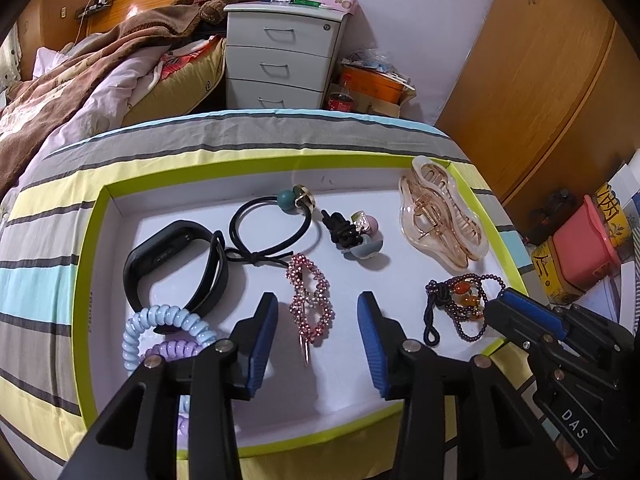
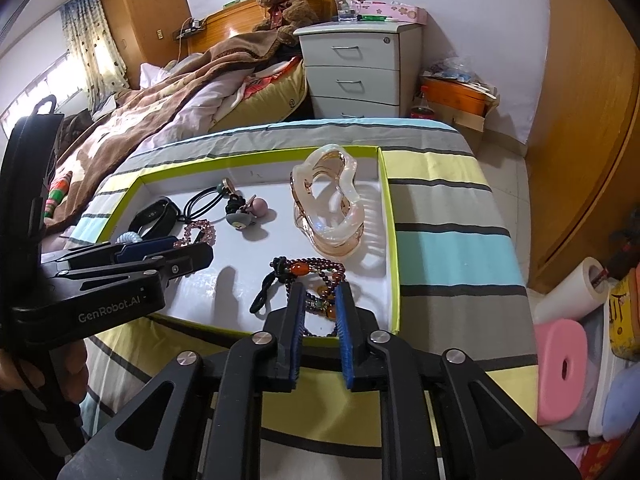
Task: Organize jewelry
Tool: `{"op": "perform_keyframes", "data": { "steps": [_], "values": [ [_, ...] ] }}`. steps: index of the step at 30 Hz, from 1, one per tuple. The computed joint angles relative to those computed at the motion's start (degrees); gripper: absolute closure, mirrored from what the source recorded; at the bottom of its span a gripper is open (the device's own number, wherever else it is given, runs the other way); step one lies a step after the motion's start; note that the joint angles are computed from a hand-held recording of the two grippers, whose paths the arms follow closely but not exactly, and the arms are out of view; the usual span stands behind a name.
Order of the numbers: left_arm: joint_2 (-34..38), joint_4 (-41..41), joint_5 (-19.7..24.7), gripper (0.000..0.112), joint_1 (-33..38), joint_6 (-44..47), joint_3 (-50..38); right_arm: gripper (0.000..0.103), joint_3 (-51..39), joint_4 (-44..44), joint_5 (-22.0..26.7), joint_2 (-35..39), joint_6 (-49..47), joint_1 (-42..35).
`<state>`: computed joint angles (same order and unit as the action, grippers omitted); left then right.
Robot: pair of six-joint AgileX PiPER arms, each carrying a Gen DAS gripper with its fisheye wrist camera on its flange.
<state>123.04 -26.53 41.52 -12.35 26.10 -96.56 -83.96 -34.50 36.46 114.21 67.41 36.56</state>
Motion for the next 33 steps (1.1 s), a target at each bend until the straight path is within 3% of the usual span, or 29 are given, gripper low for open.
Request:
{"op": "perform_keyframes", "data": {
  "steps": [4, 8, 16, 28, 29, 32, 33],
  "values": [
    [-0.48, 0.16, -0.26, 0.063, -0.05, -0.37, 0.60, 0.082, -0.01, -0.26, 0.39, -0.18, 0.35, 0.19],
    [-1.43, 0.45, -0.93, 0.059, -0.05, -0.51, 1.95, 0.073, 0.28, -1.24, 1.01, -0.73, 1.25, 0.64],
    [-4.47, 1.35, -3.69, 0.054, -0.34, -0.65, 6.05, 0.073, 1.83, -3.79, 1.20, -1.99, 4.78, 1.51],
    [-13.02, 7.22, -12.67, 0.048, -1.21, -4.32, 16.94, 0.071, 4.10, -10.31, 3.09, -3.93, 12.88, 4.88],
    [-13.53, 7.01, -13.02, 0.048, -1.15, -4.17, 17.59, 0.070, 4.38, -10.92, 3.35, -4.14, 13.75, 5.20],
    [-15.39, 7.22, -14.59, 0.048, -0.95, -4.68, 20.24, 0.053, 5.84, -12.83, 3.26, -5.27, 16.99, 6.20],
    [-16.01, 7.89, -15.29, 0.048, -1.09, -5.32, 21.11, 0.053, 6.18, -13.65, 3.37, -5.56, 17.97, 6.64]
  ]
}}
